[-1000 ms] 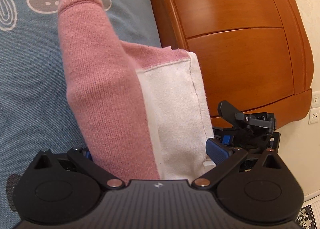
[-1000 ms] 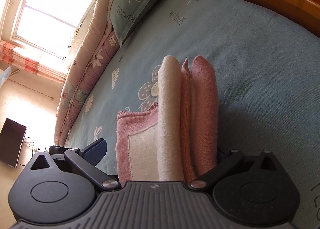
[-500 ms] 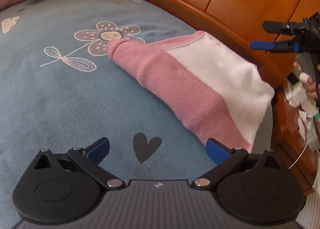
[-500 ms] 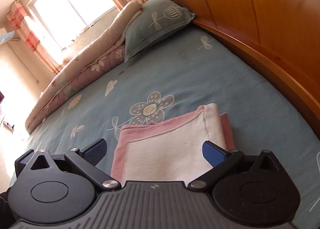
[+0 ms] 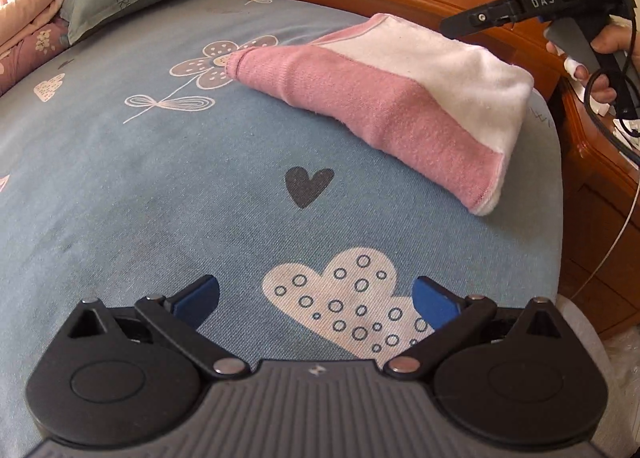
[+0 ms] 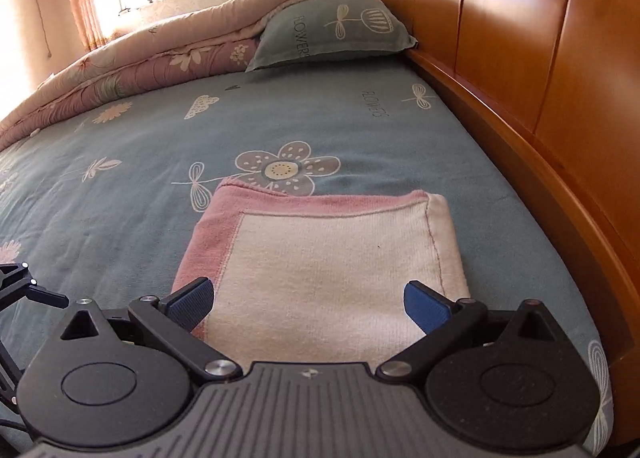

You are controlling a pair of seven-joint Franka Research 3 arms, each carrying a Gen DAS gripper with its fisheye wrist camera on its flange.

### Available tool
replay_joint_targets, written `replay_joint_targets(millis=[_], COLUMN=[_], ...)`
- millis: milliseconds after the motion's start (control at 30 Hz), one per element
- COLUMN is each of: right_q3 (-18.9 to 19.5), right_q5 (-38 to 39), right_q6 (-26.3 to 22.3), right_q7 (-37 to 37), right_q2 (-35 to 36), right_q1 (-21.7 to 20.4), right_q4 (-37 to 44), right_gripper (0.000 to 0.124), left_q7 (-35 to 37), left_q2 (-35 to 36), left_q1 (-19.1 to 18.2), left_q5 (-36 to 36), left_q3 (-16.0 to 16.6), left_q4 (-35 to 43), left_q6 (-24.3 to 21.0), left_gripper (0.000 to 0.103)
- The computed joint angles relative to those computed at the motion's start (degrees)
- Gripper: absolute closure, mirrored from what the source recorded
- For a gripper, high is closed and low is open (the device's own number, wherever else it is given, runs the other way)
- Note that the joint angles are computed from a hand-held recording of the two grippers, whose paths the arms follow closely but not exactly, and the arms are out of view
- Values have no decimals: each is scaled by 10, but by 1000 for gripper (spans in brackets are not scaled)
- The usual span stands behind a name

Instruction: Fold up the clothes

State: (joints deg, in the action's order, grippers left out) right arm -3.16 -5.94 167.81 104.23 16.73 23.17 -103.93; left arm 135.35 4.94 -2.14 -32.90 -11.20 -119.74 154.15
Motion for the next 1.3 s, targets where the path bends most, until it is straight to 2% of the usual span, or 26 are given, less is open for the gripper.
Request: replay_joint_targets(millis=[33,67,133,167,233,300,367,433,500,567,633,700,767,800,900,933,1033,1100,1200,1233,1300], right_q3=[-20,-22,-2,-2,-24,-22,-18,-48,-84,-65,-25,-24,-2,-8,-59,-66,-25,-13,-8,18,98], right_q5=[-28,-35,-20,-19,-40,-31,-26,-63,-98,-74,-26,-16,19,26,17,19,53,57,82,103,177], right_q6=[-8,-24,-82,-85,-42,-68,-67,-40,-35,-51,-92,-69,-65,-51,13,14,-18,-1,13,30,49], right_q7=[26,31,9,12,44,48,51,76,116,114,80,77,59,62,101,106,71,38,39,15,-67], right_q2=[14,31,70,81,89,89,87,95,122,157,203,204,188,178,145,143,155,148,106,85,46], right_q1=[21,26,17,19,40,40,36,59,84,63,30,27,6,7,31,31,-11,-21,-20,-39,-99], right_q4=[18,38,85,89,72,85,94,108,147,195,251,244,231,216,164,160,167,149,107,79,31], right_gripper=[21,21,21,21,21,21,21,21,21,21,21,21,21,21,21,21,21,21,21,21,21], left_q7=[0,2,4,7,13,24,36,36,35,24,10,-4,2,4,12,13,2,-3,3,3,2], left_q2=[-2,-7,-12,-15,-18,-23,-27,-29,-28,-26,-22,-20,-19,-18,-13,-10,-9,-16,-27,-30,-36], left_q1=[1,1,0,0,0,0,-1,-3,-4,-2,1,4,6,7,9,10,10,11,12,11,8], left_q5=[-7,-14,-21,-27,-39,-53,-66,-66,-67,-65,-60,-51,-60,-64,-80,-84,-72,-64,-73,-75,-79], left_q3=[0,-1,1,2,6,9,12,15,17,21,22,23,21,20,16,15,14,14,18,19,22], left_q4=[-2,-7,-15,-18,-22,-27,-31,-33,-34,-35,-33,-33,-34,-34,-31,-28,-30,-37,-47,-50,-56], left_q6=[-3,-3,-3,-4,-8,-7,-3,7,13,14,13,15,17,20,24,21,21,22,21,22,27], left_gripper=[1,1,1,1,1,1,1,1,1,1,1,1,1,1,1,1,1,1,1,1,1])
